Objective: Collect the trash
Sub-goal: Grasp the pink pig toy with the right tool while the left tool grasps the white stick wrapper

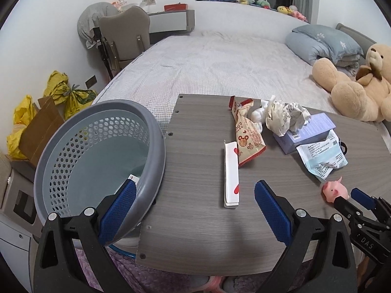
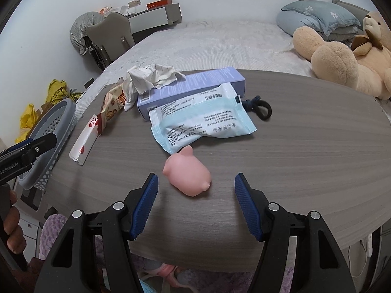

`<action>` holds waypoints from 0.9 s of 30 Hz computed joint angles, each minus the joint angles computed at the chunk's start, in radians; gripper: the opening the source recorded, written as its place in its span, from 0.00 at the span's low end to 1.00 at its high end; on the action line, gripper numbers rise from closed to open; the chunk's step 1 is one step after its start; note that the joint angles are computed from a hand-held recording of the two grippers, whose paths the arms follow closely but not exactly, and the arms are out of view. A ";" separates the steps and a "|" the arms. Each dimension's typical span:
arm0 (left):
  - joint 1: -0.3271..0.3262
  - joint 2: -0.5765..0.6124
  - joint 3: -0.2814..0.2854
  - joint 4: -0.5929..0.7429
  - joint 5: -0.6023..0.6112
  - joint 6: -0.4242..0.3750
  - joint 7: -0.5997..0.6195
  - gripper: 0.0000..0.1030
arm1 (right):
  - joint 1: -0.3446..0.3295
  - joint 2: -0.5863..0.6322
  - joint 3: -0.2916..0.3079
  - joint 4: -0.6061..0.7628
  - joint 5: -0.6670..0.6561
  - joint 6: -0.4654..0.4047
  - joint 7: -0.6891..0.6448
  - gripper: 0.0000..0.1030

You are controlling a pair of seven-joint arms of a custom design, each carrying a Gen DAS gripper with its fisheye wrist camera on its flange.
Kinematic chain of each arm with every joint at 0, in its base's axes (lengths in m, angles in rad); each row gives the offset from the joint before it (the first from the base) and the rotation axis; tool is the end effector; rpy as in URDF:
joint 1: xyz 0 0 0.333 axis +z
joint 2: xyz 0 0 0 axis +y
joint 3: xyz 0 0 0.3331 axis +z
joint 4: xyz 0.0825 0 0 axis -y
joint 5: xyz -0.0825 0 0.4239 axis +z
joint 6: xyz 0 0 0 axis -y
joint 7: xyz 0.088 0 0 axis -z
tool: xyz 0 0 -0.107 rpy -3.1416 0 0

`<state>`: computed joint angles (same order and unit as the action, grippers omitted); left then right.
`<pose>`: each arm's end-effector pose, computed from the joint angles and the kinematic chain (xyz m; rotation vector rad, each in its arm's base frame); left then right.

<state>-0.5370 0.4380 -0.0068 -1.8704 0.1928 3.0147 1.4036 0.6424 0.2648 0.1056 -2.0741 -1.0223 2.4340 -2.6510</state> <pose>0.6097 -0.3845 0.3504 -1.2843 2.3135 -0.8324 0.4626 0.4242 0.3013 -1.2776 2.2714 -0.6523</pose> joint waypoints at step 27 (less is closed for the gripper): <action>0.016 0.012 -0.016 0.008 -0.001 -0.015 0.022 0.93 | 0.018 0.060 -0.029 0.065 -0.002 -0.004 -0.050 0.41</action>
